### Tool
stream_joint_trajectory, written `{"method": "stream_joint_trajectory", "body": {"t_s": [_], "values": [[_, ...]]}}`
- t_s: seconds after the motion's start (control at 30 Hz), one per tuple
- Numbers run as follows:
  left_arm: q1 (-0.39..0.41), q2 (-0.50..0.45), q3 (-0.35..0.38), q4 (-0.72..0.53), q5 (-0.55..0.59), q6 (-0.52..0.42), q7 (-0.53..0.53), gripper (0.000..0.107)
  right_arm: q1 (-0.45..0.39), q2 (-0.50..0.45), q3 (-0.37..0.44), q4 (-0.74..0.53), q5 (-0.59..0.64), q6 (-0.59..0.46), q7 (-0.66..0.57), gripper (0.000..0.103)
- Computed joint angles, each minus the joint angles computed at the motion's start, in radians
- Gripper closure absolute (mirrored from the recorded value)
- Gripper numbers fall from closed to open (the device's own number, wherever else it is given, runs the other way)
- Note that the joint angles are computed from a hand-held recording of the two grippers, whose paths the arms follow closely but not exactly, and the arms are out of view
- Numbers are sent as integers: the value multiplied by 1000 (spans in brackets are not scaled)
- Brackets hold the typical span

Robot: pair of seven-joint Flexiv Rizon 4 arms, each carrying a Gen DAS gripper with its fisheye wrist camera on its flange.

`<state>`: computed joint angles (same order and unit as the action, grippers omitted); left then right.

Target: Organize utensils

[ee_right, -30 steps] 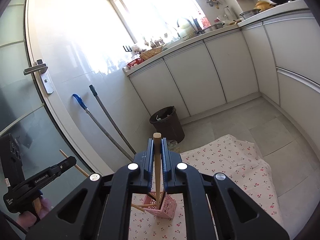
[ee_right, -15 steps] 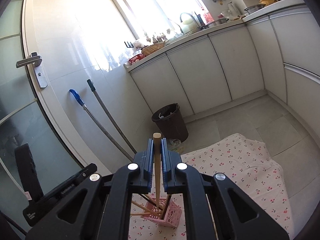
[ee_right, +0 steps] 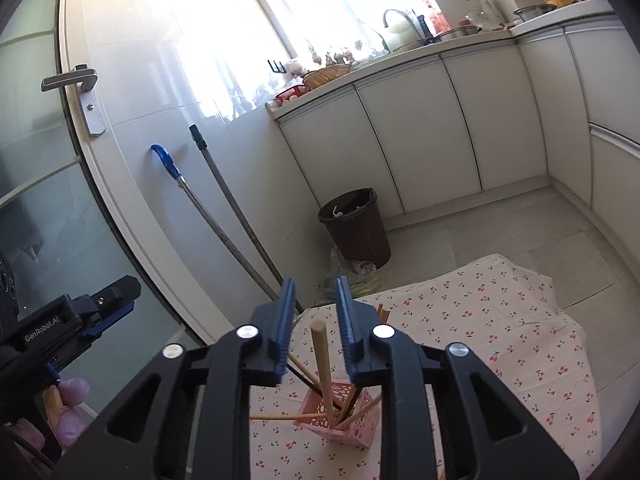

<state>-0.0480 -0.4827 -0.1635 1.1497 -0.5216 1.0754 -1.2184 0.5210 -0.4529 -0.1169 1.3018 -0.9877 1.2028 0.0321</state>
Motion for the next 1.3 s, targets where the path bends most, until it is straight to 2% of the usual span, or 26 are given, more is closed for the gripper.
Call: {"method": "stream_joint_trajectory", "body": {"t_s": [0.17,0.23,0.3,0.43,0.5,0.6,0.7,0.87,1.07,1.17,1.3], "values": [[-2,21,7,40,10,-27,5,66,8,66,-7,55,-95,-6,49,67],[-3,36,8,68,10,-37,13,63,-3,95,12,83,-120,-15,65,62],[-9,49,13,91,17,-38,20,60,-13,126,27,115,-157,-30,96,50],[-23,77,20,136,32,-35,34,52,-41,178,86,170,-166,-96,88,41],[-27,94,19,163,29,-40,44,47,-55,206,111,202,-166,-120,88,29],[-34,120,18,204,25,-53,68,42,-79,241,153,250,-124,-134,56,16],[-47,139,25,235,38,-56,89,37,-97,285,188,310,-81,-155,32,9],[-75,160,42,285,84,-74,102,29,-128,375,239,419,-34,-218,17,7],[-106,152,53,294,178,-240,147,25,-207,510,296,592,48,-254,100,7],[-133,133,67,283,258,-324,148,25,-251,559,312,655,109,-242,150,7],[-173,94,82,248,364,-408,131,25,-305,596,320,720,167,-168,208,7]]}}
